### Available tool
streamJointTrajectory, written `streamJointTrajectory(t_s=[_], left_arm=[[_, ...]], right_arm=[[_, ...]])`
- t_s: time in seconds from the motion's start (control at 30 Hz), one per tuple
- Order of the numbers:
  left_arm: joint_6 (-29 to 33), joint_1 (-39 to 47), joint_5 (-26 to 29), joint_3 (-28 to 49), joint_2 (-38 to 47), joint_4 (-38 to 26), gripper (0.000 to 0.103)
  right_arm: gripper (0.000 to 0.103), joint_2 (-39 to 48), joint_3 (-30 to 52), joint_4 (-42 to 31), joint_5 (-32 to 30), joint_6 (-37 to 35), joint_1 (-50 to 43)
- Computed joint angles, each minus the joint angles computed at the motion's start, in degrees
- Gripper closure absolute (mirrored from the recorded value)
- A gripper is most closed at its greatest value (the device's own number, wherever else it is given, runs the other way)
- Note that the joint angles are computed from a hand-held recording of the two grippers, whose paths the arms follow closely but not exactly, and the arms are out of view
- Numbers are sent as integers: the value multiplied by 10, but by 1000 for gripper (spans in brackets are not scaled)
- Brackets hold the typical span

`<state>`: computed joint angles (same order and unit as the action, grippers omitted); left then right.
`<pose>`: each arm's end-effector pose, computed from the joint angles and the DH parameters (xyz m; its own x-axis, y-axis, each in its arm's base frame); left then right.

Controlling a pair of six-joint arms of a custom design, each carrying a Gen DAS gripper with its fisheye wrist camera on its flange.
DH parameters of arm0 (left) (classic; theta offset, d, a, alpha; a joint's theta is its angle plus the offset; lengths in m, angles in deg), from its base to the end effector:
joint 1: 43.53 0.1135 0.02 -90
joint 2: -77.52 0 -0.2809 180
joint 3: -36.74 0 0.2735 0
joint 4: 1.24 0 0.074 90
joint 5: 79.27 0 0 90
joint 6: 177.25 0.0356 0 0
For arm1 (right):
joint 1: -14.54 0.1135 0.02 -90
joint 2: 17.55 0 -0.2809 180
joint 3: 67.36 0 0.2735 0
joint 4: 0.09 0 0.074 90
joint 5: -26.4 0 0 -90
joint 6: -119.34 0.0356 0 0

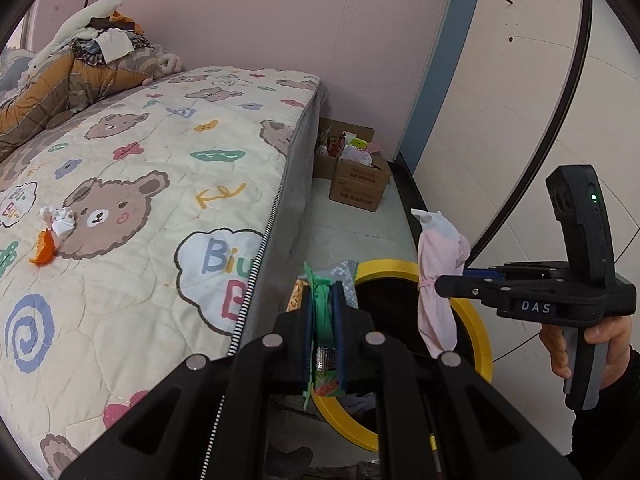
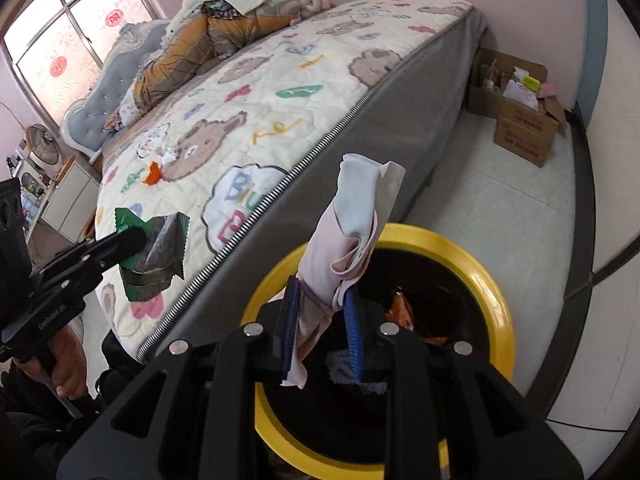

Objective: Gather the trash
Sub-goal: 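Open the right tool over the bin while the left tool releases the green snack bag into it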

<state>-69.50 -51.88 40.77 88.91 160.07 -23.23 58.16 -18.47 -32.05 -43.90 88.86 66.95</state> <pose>0.2779 -0.0588 0.1707 -0.6158 0.3571 -0.7024 0.6466 0.7384 -0.1915 0.1623 0.1912 0.1704 -0.8157 0.2705 -0.5114 0.1252 0.9455 0.3005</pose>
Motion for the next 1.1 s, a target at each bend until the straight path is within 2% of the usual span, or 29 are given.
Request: streamJointTrajectory(t_s=[0.07,0.27,0.6,0.67,0.7,0.73,0.77,0.8,1.0,1.1], left_arm=[[-8,-18,-10,-3,0,4,94],[-25,-67,-37,-5,12,11,93],[-31,-111,-61,-9,35,21,92],[-33,-114,-68,-12,35,26,87],[-36,-112,-67,-13,34,27,81],[-41,-109,-66,-16,31,29,70],[-43,-104,-62,-19,26,32,63],[-46,-98,-58,-23,21,39,53],[-34,-61,-45,-47,-11,64,41],[-31,-35,-32,-38,-10,57,38]], right_arm=[[82,-5,-7,-18,4,14,7],[81,-11,-37,-11,-23,30,-1],[78,8,-86,41,-74,28,-37],[77,4,-89,34,-73,28,-41],[76,-3,-91,28,-71,31,-44],[71,-12,-94,22,-69,35,-47],[64,-20,-96,17,-65,39,-48],[61,-30,-98,9,-58,44,-49],[57,-100,-85,-52,-1,46,-66],[53,-119,-67,-49,21,16,-82]])
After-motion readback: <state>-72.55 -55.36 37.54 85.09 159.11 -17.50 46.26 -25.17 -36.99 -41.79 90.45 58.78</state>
